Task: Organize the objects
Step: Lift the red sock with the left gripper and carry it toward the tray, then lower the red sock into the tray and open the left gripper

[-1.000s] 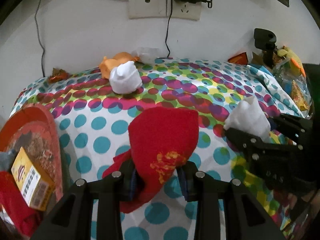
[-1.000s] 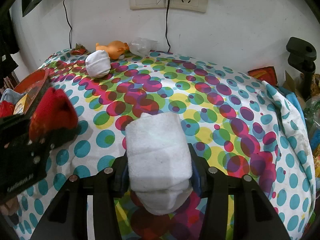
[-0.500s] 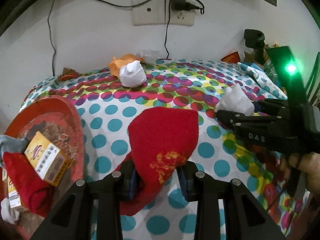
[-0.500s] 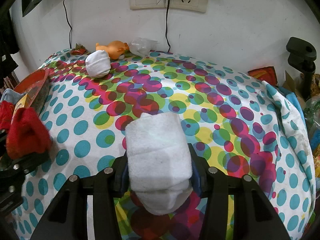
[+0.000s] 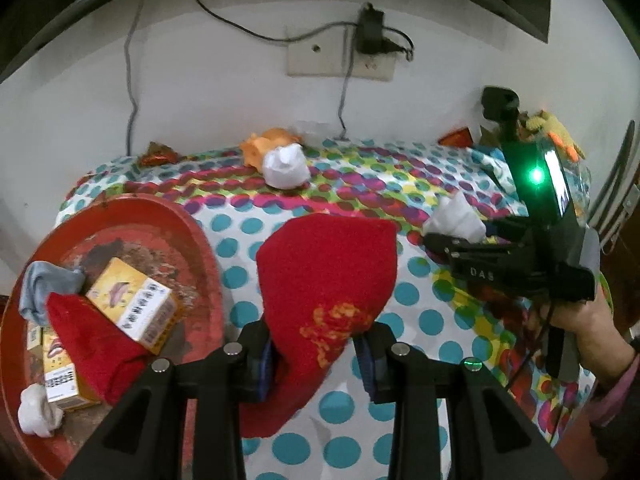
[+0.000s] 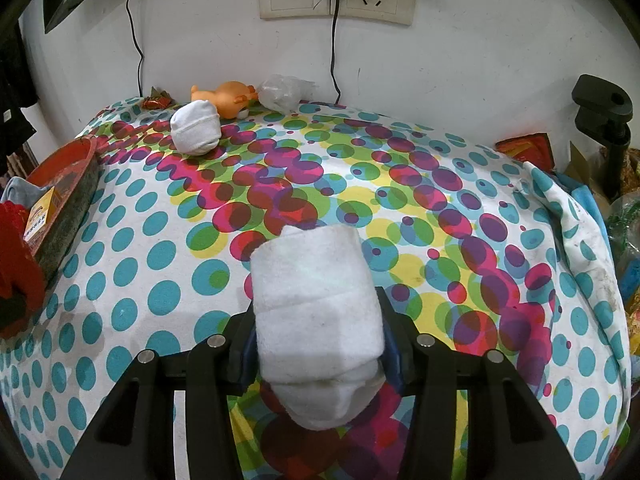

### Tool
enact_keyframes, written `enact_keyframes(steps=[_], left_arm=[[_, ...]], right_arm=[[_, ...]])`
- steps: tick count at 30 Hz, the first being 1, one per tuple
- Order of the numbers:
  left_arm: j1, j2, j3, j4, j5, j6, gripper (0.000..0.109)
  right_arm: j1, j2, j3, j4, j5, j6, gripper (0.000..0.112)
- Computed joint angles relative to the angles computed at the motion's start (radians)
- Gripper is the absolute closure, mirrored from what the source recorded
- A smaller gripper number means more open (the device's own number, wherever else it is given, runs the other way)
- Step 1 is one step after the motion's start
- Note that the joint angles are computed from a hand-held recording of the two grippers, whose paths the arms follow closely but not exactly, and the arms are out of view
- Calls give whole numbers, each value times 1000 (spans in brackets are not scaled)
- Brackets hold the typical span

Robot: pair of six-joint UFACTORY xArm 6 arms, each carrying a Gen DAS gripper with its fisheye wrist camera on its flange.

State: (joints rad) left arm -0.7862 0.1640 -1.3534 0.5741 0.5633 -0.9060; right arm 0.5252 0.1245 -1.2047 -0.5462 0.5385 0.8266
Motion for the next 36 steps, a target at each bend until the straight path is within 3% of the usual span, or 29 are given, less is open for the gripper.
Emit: enact_keyframes(steps=[20,36], left_arm=[[134,-154,140,52,24,-93,75],[225,-96,75,42,51,-64,74]], right_arm=[[-1,0,-1,2,1,-3,64],[-1,1,-2,3,1,-3,64]])
